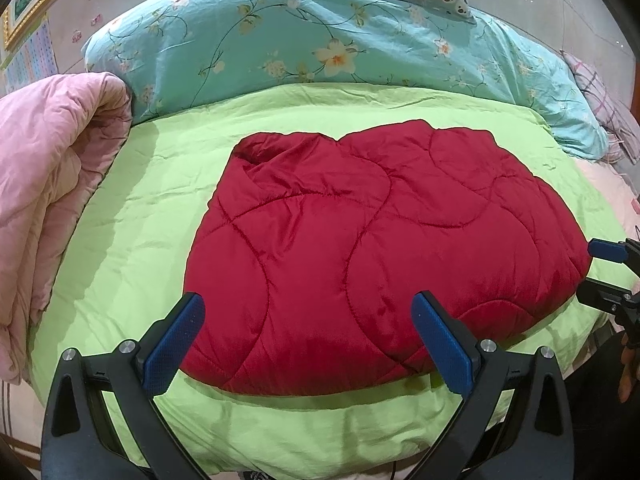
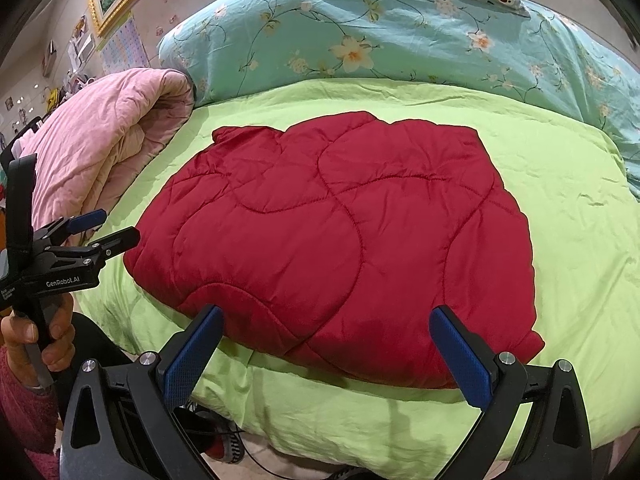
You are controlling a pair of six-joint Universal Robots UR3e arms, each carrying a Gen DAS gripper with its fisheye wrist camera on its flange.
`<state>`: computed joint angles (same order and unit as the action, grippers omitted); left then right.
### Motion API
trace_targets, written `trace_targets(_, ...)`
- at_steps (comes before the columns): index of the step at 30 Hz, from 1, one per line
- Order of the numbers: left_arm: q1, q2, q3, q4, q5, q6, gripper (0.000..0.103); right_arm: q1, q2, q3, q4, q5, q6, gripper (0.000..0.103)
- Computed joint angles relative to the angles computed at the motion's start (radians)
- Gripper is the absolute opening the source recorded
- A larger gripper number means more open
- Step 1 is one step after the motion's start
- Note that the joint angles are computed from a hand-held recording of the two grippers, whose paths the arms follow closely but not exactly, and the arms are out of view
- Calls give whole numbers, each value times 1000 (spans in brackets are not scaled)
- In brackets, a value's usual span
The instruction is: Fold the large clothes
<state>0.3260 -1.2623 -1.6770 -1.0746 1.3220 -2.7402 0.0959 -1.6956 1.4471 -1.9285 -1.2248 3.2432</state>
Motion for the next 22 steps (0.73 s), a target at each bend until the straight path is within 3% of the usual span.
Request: trace_targets(22, -31, -9, 16, -1, 7, -11, 103, -21, -3, 13, -11, 18, -7, 103)
